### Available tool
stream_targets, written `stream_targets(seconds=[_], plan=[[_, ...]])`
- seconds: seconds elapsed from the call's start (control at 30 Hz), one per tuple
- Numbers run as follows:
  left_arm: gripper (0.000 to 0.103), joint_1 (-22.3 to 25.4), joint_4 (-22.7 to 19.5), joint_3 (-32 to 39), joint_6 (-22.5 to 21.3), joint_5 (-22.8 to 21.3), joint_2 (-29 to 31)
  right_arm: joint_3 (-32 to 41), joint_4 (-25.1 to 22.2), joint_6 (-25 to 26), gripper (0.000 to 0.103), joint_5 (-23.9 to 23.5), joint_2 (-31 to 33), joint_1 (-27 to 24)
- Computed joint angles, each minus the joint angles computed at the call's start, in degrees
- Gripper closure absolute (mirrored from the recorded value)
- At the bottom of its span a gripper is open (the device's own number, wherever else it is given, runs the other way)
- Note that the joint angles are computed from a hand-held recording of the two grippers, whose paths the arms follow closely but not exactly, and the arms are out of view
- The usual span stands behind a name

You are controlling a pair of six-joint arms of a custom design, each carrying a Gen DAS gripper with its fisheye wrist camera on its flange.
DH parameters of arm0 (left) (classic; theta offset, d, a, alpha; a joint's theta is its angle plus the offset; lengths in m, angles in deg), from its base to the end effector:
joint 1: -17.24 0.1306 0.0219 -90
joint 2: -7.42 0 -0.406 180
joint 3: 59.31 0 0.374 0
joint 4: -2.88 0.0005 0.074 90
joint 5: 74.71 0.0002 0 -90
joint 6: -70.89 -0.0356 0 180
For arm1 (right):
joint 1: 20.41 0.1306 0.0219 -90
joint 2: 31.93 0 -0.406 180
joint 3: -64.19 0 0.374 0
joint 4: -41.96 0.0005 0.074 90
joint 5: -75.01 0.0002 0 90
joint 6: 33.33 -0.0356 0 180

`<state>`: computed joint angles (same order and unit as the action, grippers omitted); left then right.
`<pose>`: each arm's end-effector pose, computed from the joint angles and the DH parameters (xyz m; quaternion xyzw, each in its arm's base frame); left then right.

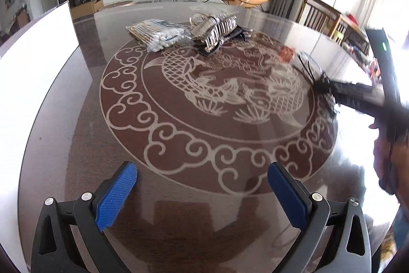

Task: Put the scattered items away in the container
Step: 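Grasp the cotton swab bag with the left tool while the right tool holds the glasses, then lift and hold the swab bag and glasses above the table with both tools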

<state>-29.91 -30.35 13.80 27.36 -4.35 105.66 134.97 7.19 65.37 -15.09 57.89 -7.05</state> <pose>0.3314 -0.3404 0.2819 -0.0409 0.9483 -0.0835 0.3035 0.4269 0.1009 0.3260 -0.1821 0.9329 0.0135 0.3103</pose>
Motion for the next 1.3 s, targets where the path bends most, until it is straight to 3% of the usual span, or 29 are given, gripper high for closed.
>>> stream_targets(seconds=[0.07,0.2,0.33,0.5,0.63,0.67,0.73,0.77,0.8,0.87,0.97,1.13,1.3], plan=[[0.0,3.8,2.4,0.3,1.9,1.4,-0.9,-3.2,2.1,-1.7,0.075,-1.4,-2.5,-1.0],[0.0,11.6,-1.9,9.7,-0.4,1.5,3.4,-5.7,4.6,-5.3,0.075,-0.4,-4.0,-0.7],[0.0,18.2,-5.2,18.8,1.1,6.1,9.8,-5.9,5.1,-4.3,0.075,3.9,-4.0,1.2],[0.0,20.8,-11.7,28.2,2.4,8.6,18.1,-4.5,4.2,-4.5,0.075,2.3,-3.4,0.3],[0.0,20.3,-20.3,33.8,2.6,4.9,23.3,-4.5,4.0,-4.5,0.075,1.6,-3.4,-0.2],[0.0,20.0,-20.7,34.2,1.9,3.8,23.7,-4.5,4.1,-4.4,0.075,1.6,-3.4,-0.2],[0.001,19.6,-18.2,32.6,-0.5,3.0,23.2,-4.5,4.0,-4.4,0.075,1.5,-3.4,-0.2],[0.018,19.2,-16.3,31.3,-1.6,2.1,22.4,-4.5,4.0,-4.5,0.075,1.5,-3.4,-0.2],[0.045,19.0,-14.6,29.9,-3.1,1.0,21.5,-4.5,4.0,-4.5,0.075,1.4,-3.4,-0.3],[0.054,18.3,-14.0,28.8,-5.5,0.2,20.8,-4.4,3.9,-4.5,0.075,1.1,-3.5,-0.5],[0.059,16.8,-11.6,24.9,-8.0,-0.6,18.4,-4.4,3.7,-4.6,0.075,0.6,-3.5,-0.8],[0.059,11.8,-5.6,10.8,-9.7,3.8,8.2,-5.0,3.3,-4.0,0.075,-2.1,-4.4,-1.1],[0.059,2.5,-2.7,-3.4,-6.4,4.7,-3.9,-12.6,1.6,-1.5,0.075,-5.1,-13.4,0.8]])
